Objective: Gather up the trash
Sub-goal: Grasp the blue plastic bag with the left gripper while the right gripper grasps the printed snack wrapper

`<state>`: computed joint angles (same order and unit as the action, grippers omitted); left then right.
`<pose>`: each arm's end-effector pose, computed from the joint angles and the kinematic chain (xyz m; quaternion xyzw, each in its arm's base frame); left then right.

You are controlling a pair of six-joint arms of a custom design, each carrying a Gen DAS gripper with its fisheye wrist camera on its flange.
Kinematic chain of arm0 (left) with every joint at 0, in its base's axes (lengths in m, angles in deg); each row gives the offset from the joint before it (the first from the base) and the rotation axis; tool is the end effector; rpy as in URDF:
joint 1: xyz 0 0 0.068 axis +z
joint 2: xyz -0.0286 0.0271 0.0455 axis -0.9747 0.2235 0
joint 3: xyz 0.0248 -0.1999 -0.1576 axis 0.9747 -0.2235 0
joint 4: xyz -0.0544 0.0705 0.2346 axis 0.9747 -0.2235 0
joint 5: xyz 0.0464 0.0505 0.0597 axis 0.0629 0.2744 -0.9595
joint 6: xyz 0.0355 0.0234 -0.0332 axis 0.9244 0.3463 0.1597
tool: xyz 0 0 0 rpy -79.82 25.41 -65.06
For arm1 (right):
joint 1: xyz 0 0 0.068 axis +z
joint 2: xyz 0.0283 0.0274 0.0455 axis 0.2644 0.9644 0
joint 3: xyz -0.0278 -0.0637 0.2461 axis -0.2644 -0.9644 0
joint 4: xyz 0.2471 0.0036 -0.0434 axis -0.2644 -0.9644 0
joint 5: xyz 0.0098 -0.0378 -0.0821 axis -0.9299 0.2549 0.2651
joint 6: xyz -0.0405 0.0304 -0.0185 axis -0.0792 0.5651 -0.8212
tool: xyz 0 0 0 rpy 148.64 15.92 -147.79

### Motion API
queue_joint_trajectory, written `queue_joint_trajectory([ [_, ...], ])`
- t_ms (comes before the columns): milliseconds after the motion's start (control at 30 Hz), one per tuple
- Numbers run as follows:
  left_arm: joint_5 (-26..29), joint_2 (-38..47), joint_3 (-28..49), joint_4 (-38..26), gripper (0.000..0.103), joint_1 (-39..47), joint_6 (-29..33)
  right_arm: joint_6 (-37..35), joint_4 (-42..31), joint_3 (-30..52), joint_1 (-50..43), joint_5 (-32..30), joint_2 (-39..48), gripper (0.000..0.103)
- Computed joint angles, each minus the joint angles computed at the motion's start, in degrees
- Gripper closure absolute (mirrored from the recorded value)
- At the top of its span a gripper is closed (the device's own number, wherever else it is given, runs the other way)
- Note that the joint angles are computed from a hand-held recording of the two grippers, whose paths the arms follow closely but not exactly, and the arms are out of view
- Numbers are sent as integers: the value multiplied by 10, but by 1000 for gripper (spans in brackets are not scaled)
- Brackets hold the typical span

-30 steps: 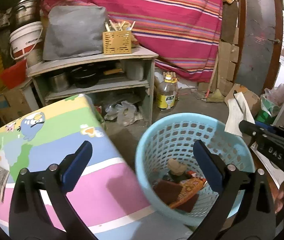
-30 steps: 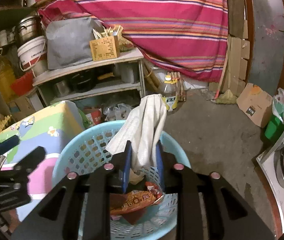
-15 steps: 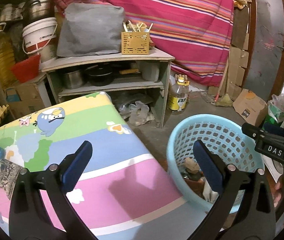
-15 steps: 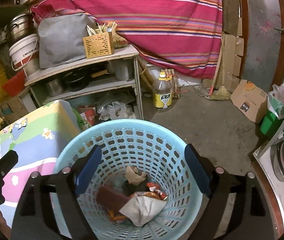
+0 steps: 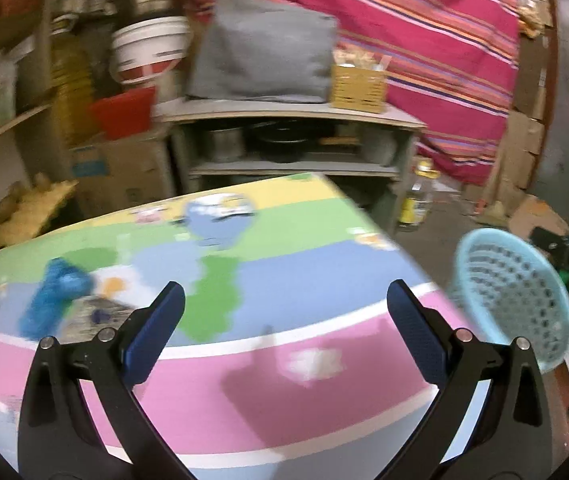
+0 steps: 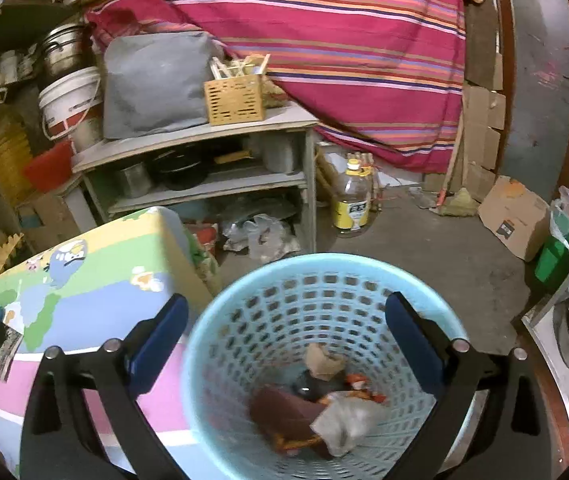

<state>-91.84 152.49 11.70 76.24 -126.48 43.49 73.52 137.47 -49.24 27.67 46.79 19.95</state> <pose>0.2034 -0.2050 0.0466 0.0059 0.8944 -0.0089 0.4471 0.2216 0.0390 0.0456 0.0957 0.8842 -0.0022 0.4572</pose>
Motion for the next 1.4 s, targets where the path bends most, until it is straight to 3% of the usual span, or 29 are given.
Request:
queue_joint_trajectory([
  [133,17,-17,-85,62,5,108,40,40,-27,33,71,33,9,5],
  [267,66,1,-128,133,5,262,134,66,-71,83,136,68,31,5],
  [367,122,42,-124,174,5,379,208,80,-119,134,186,88,50,5],
  [433,182,74,-100,169,6,451,237,89,-143,163,210,99,62,5],
  [567,264,117,-56,155,10,519,270,115,-190,229,259,96,98,5],
  [667,303,150,-12,123,28,539,288,132,-225,282,297,85,125,5],
  [733,334,162,8,107,50,549,299,128,-249,319,325,84,142,5],
  [833,343,160,2,113,75,550,303,109,-309,400,380,106,182,5],
  [1067,362,100,-110,186,79,617,333,85,-414,558,466,106,271,5],
  [1400,466,6,-322,329,79,811,438,57,-537,761,506,86,400,5],
])
